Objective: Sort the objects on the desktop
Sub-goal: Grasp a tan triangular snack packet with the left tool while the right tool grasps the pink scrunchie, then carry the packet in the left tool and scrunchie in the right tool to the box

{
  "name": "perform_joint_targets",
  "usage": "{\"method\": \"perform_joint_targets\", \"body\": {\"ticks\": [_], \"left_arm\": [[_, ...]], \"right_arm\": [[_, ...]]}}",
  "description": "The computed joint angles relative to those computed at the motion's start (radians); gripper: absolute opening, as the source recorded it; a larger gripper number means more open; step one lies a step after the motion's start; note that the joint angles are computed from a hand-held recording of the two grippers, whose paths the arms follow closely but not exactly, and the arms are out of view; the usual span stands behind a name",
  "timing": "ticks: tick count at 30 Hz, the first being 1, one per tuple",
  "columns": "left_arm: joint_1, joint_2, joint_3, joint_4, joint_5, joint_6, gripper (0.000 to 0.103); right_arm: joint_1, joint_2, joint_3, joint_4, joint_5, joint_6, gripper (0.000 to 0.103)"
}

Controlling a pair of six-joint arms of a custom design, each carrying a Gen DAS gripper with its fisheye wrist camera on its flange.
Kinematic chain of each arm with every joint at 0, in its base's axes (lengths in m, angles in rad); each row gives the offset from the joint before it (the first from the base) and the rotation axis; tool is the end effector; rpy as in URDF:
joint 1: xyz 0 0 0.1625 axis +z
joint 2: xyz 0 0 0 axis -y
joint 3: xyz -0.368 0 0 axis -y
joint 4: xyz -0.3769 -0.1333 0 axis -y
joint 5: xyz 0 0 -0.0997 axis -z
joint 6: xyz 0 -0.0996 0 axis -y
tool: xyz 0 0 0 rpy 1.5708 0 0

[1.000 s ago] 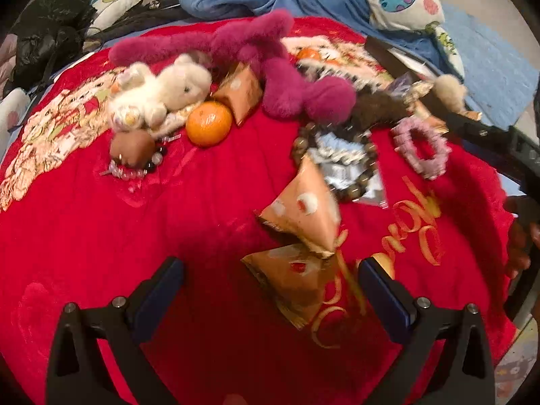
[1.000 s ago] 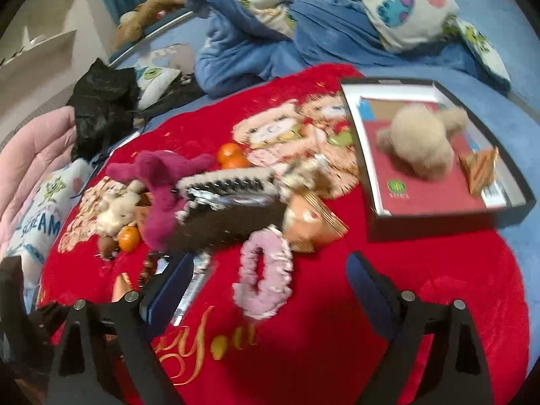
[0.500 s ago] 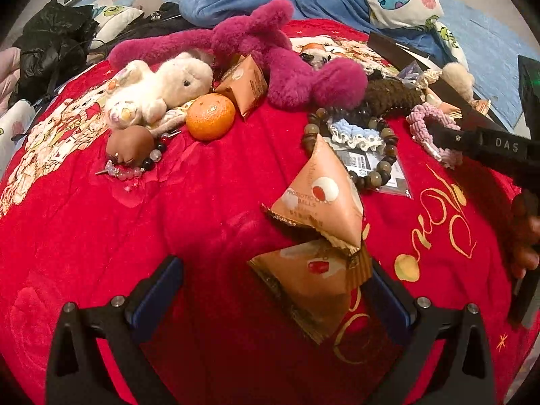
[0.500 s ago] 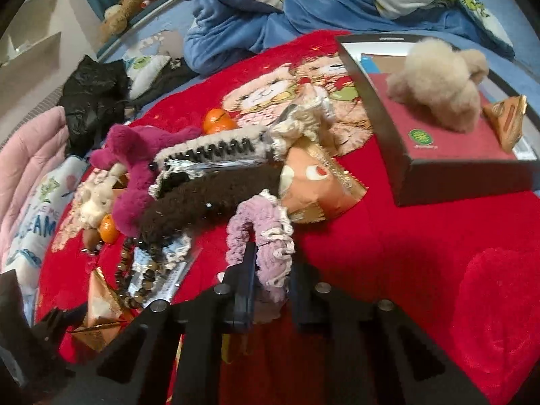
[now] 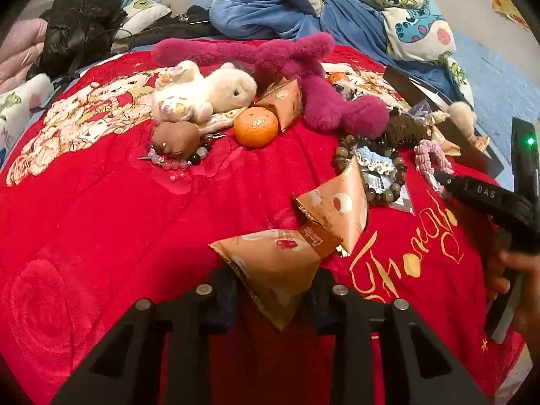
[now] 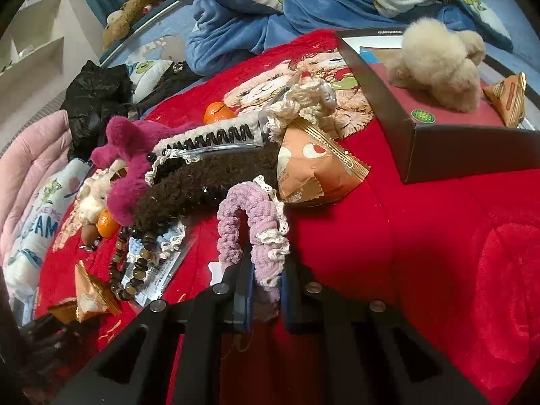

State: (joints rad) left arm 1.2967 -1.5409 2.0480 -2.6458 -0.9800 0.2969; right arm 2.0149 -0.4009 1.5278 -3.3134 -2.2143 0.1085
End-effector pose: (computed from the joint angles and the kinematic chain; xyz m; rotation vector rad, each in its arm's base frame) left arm 0.0548 -0.5026 0.3312 0.4831 2.4213 -0.7091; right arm 0.3363 -0.5356 -0.0417 0.1570 -2.5209 0.9967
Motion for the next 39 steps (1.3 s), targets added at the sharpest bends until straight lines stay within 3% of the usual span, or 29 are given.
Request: {"method": "perform_joint_targets", "body": {"ticks": [7, 14, 25, 33, 39], "left_arm": [[-0.005, -0.032, -0.011, 0.067, 0.021, -0.066, 0.030], [0.001, -0.067, -0.015, 0.125, -0.010, -0.124, 0.030], [-0.047, -0.116, 0.002, 0.161, -0.039, -0.084, 0.030], [-0.097, -0.111, 0.005, 0.210, -0.072, -0.075, 0.030], [-0.138, -0.081, -0.007, 0.246, -0.113, -0.060, 0.030]], "right_arm": [[-0.002, -0.003, 0.001, -0.001, 0.015, 0.005, 0.011], [-0.001, 0.001, -0.006, 0.003, 0.011, 0.003, 0.011], [0.011, -0.032, 0.067, -0.055, 0.012, 0.057, 0.011], [0.037, -0.078, 0.140, -0.091, -0.050, 0.101, 0.011], [0.058, -0.173, 0.301, -0.194, -0.132, 0.162, 0.011]]}}
